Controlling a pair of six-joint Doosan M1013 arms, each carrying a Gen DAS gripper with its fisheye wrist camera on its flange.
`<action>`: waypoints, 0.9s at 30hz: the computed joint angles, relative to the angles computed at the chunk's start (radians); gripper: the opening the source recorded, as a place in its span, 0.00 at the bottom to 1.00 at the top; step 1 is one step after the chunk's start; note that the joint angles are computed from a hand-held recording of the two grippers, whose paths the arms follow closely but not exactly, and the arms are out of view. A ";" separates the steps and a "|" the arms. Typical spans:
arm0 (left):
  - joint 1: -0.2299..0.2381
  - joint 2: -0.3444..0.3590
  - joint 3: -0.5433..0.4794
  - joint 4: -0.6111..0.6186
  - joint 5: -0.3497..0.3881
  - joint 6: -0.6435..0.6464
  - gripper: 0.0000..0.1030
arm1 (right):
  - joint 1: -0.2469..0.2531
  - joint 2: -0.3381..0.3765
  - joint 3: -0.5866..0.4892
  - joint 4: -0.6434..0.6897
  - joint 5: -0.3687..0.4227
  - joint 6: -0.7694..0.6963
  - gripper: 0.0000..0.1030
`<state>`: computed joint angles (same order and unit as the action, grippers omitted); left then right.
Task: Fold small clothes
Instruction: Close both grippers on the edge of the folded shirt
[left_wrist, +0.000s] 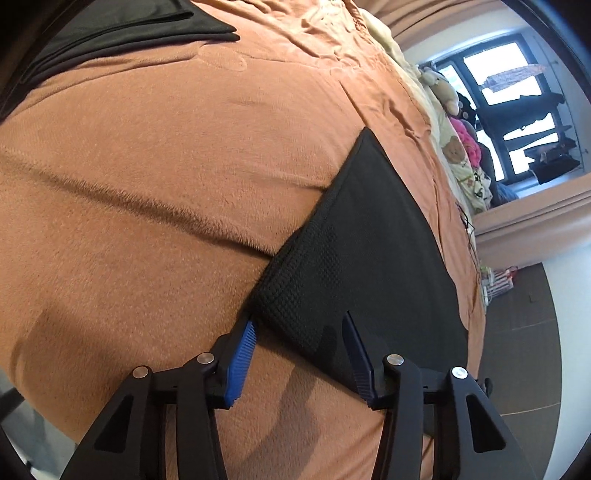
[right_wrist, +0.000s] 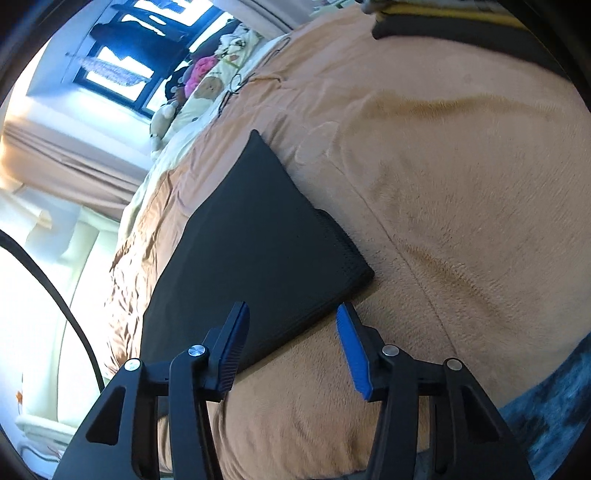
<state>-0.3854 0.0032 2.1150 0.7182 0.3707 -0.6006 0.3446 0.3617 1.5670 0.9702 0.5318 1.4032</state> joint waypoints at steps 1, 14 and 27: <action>0.000 0.001 0.000 0.006 0.002 -0.007 0.49 | 0.002 0.004 -0.003 -0.004 0.000 0.009 0.46; 0.003 0.012 0.019 0.305 0.000 -0.369 0.36 | -0.001 0.041 -0.036 0.059 -0.001 0.038 0.41; -0.028 -0.026 0.010 0.386 0.093 -0.437 0.07 | 0.000 0.028 -0.053 0.034 -0.002 -0.011 0.00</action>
<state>-0.4130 -0.0231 2.1253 1.1037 0.4641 -1.0375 0.3442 0.3894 1.5139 1.0044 0.5296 1.3920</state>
